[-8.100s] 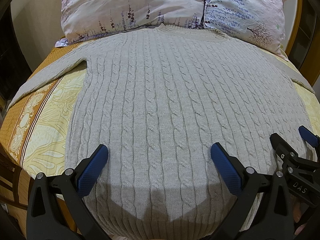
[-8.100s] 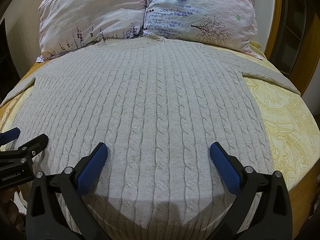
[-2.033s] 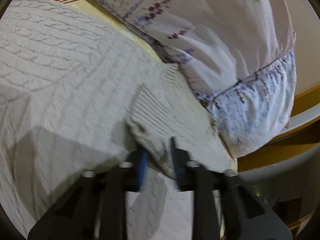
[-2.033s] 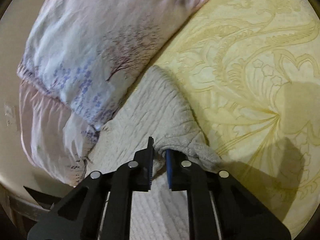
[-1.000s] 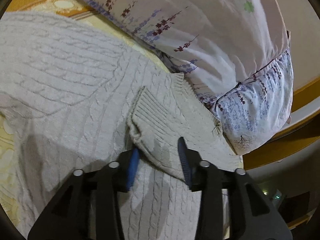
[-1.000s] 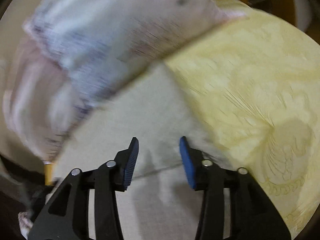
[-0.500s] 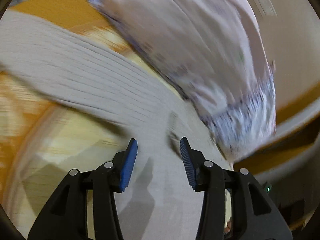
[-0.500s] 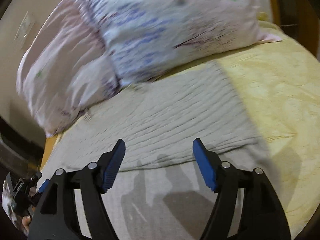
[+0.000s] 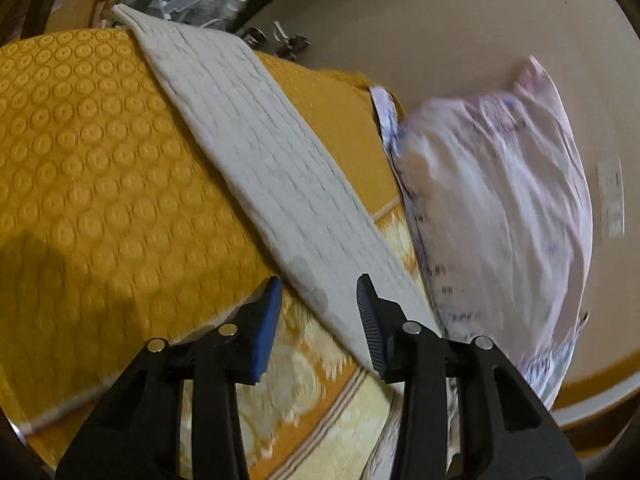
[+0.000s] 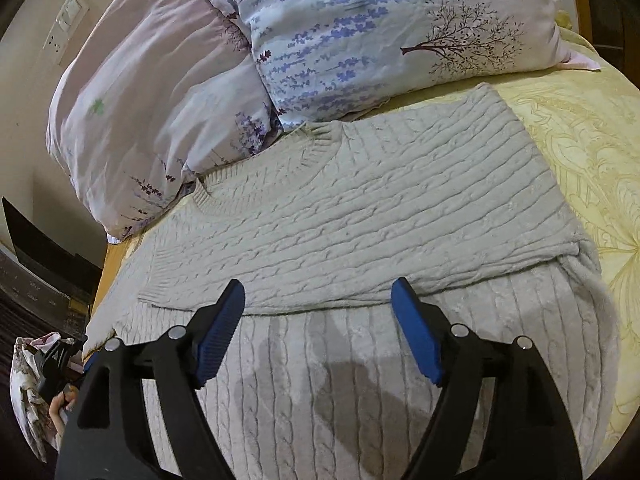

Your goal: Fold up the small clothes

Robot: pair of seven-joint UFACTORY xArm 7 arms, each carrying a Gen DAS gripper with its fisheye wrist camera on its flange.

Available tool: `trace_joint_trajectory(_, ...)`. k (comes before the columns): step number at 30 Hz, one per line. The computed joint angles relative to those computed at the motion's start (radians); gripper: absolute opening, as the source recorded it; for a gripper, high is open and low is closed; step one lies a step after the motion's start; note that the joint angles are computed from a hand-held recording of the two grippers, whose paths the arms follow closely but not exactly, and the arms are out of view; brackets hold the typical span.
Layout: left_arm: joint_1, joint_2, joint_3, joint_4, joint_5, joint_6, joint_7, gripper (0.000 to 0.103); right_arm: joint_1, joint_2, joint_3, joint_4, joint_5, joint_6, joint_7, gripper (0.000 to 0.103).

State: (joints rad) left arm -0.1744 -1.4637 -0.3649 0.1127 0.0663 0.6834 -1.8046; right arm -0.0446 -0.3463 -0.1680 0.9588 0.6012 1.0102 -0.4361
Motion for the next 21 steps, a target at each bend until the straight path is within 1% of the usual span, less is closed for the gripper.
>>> trace_joint_trajectory(4,0.051,0.002,0.044,-0.015,0.011,-0.029,0.022,0.034,-0.003,-0.001,-0.006,0.002,0.006,0.009,-0.011,0.076)
trace_joint_trajectory(5,0.064,0.015,0.055,-0.012,0.013,-0.036,0.033,0.028,-0.005,-0.005,-0.007,0.0,0.006,0.009,-0.011,0.076)
trace_joint_trajectory(6,0.074,0.027,0.062,-0.002,0.017,-0.027,0.049,0.018,-0.007,-0.006,-0.011,0.0,0.007,0.011,-0.014,0.077)
trace_joint_trajectory(7,0.083,0.04,0.067,0.003,0.02,-0.033,0.062,0.011,-0.009,-0.007,-0.013,-0.001,0.007,0.01,-0.016,0.077)
trace_joint_trajectory(8,0.092,0.054,0.068,0.011,0.023,-0.04,0.074,0.007,-0.011,-0.005,-0.015,0.001,0.008,0.01,-0.017,0.077)
trace_joint_trajectory(11,0.12,0.114,0.047,0.068,0.048,-0.068,0.119,0.006,-0.019,0.0,-0.021,0.005,0.011,0.007,-0.02,0.078)
trace_joint_trajectory(14,0.153,0.228,0.026,0.151,0.078,-0.181,0.177,0.006,-0.027,0.005,-0.03,0.011,0.022,0.009,-0.027,0.078)
trace_joint_trajectory(16,0.174,0.33,-0.003,0.224,0.095,-0.268,0.215,0.006,-0.031,0.006,-0.034,0.013,0.03,0.011,-0.033,0.078)
trace_joint_trajectory(19,0.206,0.512,-0.063,0.345,0.114,-0.416,0.261,0.006,-0.039,0.002,-0.038,0.011,0.035,0.009,-0.044,0.078)
trace_joint_trajectory(21,0.23,0.648,-0.12,0.431,0.13,-0.517,0.29,0.006,-0.045,0.0,-0.039,0.01,0.034,0.007,-0.047,0.078)
